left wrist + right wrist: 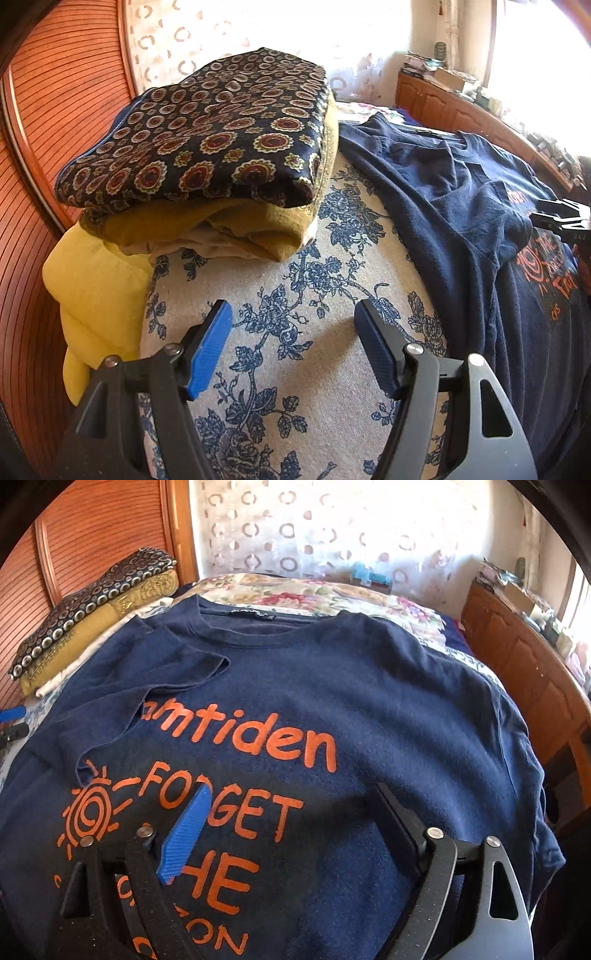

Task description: Fold small clothes

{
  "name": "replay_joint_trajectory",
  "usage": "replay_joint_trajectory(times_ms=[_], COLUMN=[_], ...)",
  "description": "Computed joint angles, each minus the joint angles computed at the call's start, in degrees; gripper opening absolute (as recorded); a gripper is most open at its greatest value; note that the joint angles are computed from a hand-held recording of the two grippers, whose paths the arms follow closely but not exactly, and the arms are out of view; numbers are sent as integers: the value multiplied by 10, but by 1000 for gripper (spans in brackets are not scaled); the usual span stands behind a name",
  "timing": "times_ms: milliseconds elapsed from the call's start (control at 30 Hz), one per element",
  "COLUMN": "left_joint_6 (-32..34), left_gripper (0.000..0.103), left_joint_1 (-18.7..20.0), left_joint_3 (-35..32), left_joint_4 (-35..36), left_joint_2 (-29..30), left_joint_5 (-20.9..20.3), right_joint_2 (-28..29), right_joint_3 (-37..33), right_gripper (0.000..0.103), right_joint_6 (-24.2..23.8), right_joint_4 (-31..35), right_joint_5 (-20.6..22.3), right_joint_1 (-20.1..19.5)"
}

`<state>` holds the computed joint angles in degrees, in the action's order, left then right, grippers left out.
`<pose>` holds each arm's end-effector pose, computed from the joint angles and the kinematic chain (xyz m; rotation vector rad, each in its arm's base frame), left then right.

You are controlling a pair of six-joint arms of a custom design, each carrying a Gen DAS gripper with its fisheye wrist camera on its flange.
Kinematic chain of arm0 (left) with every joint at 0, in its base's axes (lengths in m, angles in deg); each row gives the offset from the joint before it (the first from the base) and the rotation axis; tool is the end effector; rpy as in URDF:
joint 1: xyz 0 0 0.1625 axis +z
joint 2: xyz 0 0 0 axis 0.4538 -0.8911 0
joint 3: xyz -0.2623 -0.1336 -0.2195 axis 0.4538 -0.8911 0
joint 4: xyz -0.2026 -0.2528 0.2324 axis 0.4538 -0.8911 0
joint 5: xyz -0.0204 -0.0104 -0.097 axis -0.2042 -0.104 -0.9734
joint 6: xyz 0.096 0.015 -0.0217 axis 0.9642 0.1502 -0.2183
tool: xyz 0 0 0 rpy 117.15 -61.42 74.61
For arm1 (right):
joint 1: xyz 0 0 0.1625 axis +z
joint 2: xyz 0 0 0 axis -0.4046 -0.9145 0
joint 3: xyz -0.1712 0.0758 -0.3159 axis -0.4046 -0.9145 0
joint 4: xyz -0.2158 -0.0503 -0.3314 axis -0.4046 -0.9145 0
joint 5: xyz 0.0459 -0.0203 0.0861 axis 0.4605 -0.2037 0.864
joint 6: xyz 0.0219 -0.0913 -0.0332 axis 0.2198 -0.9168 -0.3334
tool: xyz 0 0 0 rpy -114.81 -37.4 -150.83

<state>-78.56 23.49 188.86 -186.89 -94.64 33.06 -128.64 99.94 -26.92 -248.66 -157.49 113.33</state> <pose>-0.1674 -0.5335 0.1289 0.4392 2.3017 -0.7637 0.0841 -0.5786 0.2902 0.7105 -2.3316 0.5566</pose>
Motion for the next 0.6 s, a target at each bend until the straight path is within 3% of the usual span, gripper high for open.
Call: replay_joint_trajectory(times_ms=[233, 367, 600], left_joint_6=[52, 98, 154], left_gripper=[69, 69, 69], left_joint_1=[-58, -90, -103], left_joint_3=[25, -3, -78], left_joint_4=[-134, -246, -313], left_joint_2=[18, 77, 156], left_joint_5=[3, 27, -15], right_joint_2=[1, 3, -18], right_joint_3=[2, 2, 14], right_gripper=[95, 95, 95], right_joint_6=[5, 5, -1], right_joint_4=[-6, -11, -4], right_joint_5=[-8, -11, 7], right_joint_1=[0, 2, -2])
